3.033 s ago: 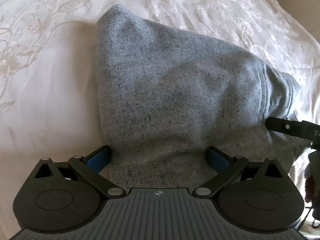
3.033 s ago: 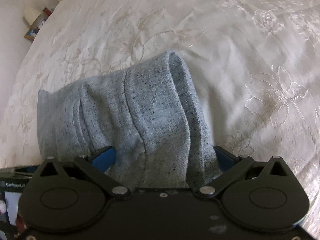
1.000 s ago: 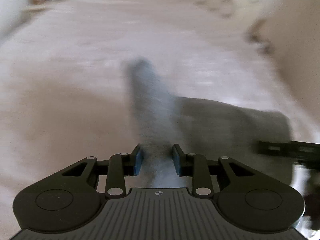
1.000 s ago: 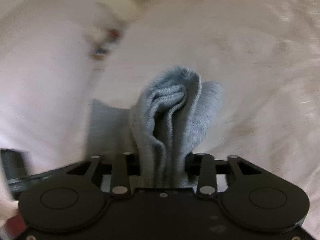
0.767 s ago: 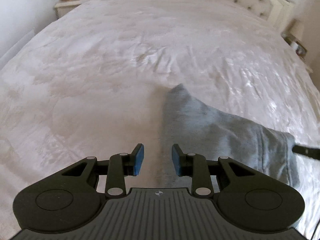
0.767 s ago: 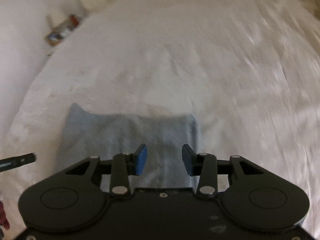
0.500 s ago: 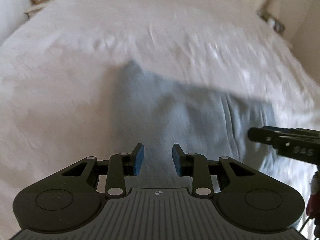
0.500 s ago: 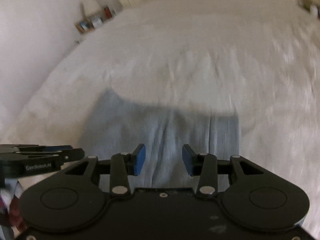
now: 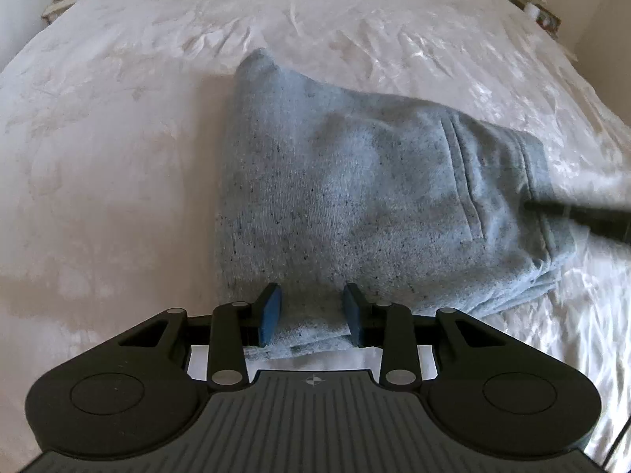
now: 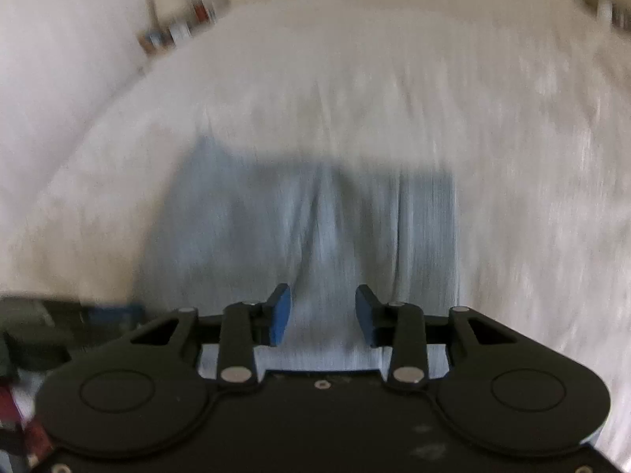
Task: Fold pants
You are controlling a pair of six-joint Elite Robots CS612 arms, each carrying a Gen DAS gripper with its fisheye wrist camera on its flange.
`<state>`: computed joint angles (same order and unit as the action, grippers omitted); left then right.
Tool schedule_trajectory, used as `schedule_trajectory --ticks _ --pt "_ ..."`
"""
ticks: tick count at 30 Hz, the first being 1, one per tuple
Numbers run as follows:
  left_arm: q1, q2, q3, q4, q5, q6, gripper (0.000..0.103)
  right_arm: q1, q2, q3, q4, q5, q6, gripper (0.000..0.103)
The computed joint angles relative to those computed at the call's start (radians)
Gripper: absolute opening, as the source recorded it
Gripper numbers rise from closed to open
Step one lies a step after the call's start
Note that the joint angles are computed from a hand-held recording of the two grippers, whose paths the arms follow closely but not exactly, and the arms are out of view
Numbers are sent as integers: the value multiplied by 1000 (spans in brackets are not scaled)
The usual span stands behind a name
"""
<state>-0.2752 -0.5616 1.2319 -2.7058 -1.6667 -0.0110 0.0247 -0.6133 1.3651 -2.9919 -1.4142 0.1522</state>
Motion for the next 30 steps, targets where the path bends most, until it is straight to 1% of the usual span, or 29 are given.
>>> schedule_trajectory --ticks 1,2,4,6,8,9,10,11,13,14,15,17,18,19,20,22,23,24,25,26,27,28,30 --pt "1 2 -3 10 -2 2 34 0 10 -18 -32 -7 3 44" --pt "1 4 -4 16 -4 1 34 -2 20 -41 -34 -6 13 44" --pt "2 6 -1 16 -6 0 34 -11 46 -97 -2 -9 46 44" --pt "1 6 6 4 -5 1 34 -18 88 -167 38 -22 78 42" --pt "2 6 11 -5 -8 3 34 -26 127 -246 143 -47 105 25" --pt "4 7 11 -9 -15 4 34 -27 153 -290 201 -65 121 14" --pt "5 8 12 -13 -22 4 34 -30 172 -322 246 -77 129 12" --pt "7 9 11 -13 -25 5 34 -35 183 -336 260 -67 131 11" --pt "7 11 7 -10 -26 3 34 -35 191 -341 252 -69 106 11" --pt "7 11 7 -10 -25 2 34 -34 178 -319 240 -75 90 11" --pt "7 11 8 -12 -24 0 34 -31 174 -314 233 -80 80 13" --pt "7 4 20 -28 -21 -4 34 -30 149 -278 195 -76 84 20" --pt "7 -4 36 -53 -17 -11 34 -30 140 -258 168 -71 83 31" --pt "6 -12 51 -80 -12 -18 34 -28 122 -227 137 -71 77 46" --pt "5 -21 69 -109 -8 -24 34 -27 102 -190 96 -64 68 51" --pt "1 -49 120 -192 2 -31 34 -27 57 -102 -9 -27 44 52" --pt "-1 -62 145 -235 10 -35 34 -26 39 -68 -49 -22 29 52" --pt "-2 -79 179 -291 15 -36 34 -22 20 -32 -89 -26 8 54" --pt "-5 -93 205 -335 21 -39 34 -16 -1 10 -138 -34 -16 63" --pt "-10 -110 235 -384 38 -44 34 -13 -18 45 -183 -35 -36 70" --pt "-16 -126 262 -425 61 -52 34 -10 -36 81 -228 -28 -48 80" --pt "-22 -140 282 -455 86 -61 34 -9 -51 106 -248 -17 -46 84" --pt "-36 -169 320 -501 144 -69 35 -8 -88 158 -252 19 -17 84"
